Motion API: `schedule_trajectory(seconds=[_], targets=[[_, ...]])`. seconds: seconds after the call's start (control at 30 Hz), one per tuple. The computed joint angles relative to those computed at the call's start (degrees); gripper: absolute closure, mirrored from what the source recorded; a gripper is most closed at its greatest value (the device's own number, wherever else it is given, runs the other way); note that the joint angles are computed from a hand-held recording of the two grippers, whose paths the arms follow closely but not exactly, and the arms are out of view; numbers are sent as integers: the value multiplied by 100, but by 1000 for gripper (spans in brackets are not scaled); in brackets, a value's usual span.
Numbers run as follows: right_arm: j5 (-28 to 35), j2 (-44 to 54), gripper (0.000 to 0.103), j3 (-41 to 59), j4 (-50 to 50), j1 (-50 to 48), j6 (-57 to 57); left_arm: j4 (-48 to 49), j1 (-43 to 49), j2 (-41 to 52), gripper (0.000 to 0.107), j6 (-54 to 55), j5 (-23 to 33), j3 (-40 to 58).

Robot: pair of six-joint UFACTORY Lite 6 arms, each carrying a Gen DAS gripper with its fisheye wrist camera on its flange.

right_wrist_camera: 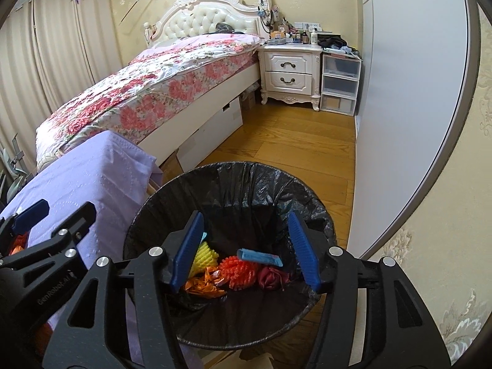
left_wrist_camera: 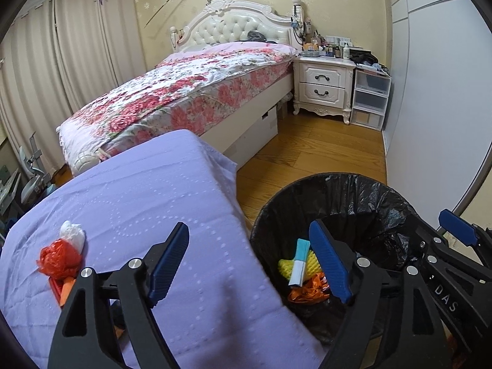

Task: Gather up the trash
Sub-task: 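Move both open tools back over the gold bottle and white-green tube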

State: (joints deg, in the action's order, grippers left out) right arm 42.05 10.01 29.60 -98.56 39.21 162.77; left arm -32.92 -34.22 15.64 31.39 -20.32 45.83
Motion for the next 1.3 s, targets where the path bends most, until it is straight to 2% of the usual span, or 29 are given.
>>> schedule_trajectory(seconds=[0.27,0.5,0.63,0.8,1.07,1.3], targets=[[54,288,43,414,464,738,-170,549,679,-1272,29,-215,12,-1152],[17,806,40,1220,843,1324,-652,2670,2039,-2385,28,-1730,350,-1957],[-73,1237,40,1916,993,1557,-990,4409,3105,-2725,28,-2979,313,-2327],[-137,1854,39,2951,1410,1757,-1824,6327,4551,-2513,28,-4253,17,-2363],[-189,2817,38,4597,2101,1944,-3184,7924,6368,-1717,28,-5086,-452,-1931],[-153,3666,38,6180,2794,1984,-4464,8779,7163,-1240,28,-5636,-662,-1550]])
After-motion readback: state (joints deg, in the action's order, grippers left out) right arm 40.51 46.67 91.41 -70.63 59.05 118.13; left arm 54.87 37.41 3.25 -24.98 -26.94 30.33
